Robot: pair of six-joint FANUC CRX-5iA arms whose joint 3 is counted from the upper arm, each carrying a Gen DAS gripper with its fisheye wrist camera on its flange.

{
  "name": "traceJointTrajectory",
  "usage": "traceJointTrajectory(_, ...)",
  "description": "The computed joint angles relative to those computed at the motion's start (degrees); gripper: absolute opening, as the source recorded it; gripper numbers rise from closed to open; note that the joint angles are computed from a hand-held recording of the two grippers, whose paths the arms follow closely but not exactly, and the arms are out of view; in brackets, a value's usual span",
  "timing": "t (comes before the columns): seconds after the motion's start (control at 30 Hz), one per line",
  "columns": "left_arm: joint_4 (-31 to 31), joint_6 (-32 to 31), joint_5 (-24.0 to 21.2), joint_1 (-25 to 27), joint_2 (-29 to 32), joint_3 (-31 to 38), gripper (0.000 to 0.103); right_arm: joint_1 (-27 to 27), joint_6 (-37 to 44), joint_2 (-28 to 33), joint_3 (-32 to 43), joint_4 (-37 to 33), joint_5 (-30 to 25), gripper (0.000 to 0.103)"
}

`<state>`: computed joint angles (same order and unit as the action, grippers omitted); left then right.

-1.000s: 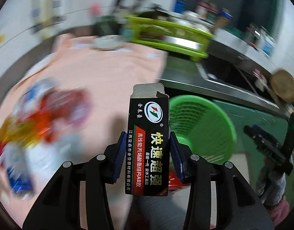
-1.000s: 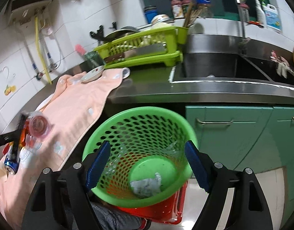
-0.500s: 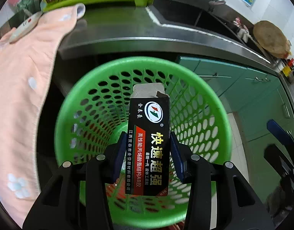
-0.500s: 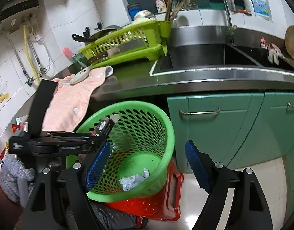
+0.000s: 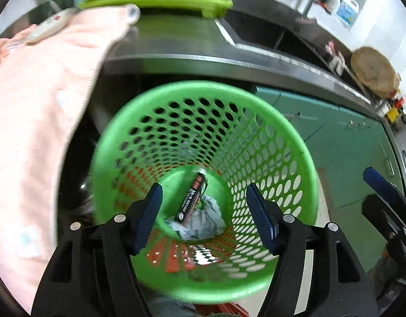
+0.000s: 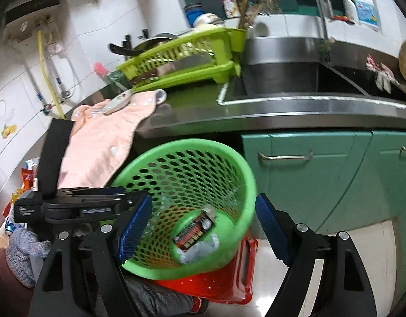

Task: Collect trash
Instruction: 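Carry the black glue box over the green basket with the left gripper and release, then grasp the clear plastic cup with the right gripper while the left grasps the blue-white can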

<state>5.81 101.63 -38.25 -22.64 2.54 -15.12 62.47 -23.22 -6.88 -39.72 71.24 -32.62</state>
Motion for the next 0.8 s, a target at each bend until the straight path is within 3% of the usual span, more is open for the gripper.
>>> traceJointTrajectory(0.13, -7.1, 6.6, -1.5, 0.0, -7.8, -2.8, 0.065, 1.5, 0.8, 0.7, 1.6, 1.3, 0.2, 0.078)
traceJointTrajectory(0.4, -19.6, 19.3, -10.4, 0.8, -23.9, -7.6, 0.065, 4.3, 6.6, 5.6, 8.3, 1.1, 3.8, 0.08)
traceJointTrajectory(0.5, -25.9, 25.5, -16.3, 0.2, -29.6, -8.5, 0.065, 5.3, 9.6, 8.2, 11.7, 0.7, 5.6, 0.08)
traceJointTrajectory(0.63, -28.1, 28.3, -22.2, 3.5, -38.3, -11.6, 0.065, 6.7, 13.6, 11.6, 16.1, -1.0, 8.2, 0.08)
traceJointTrajectory(0.8, -34.5, 33.0, -30.9, 5.6, -47.1, -12.5, 0.065, 9.2, 22.9, 16.9, 23.7, -8.8, 10.0, 0.08)
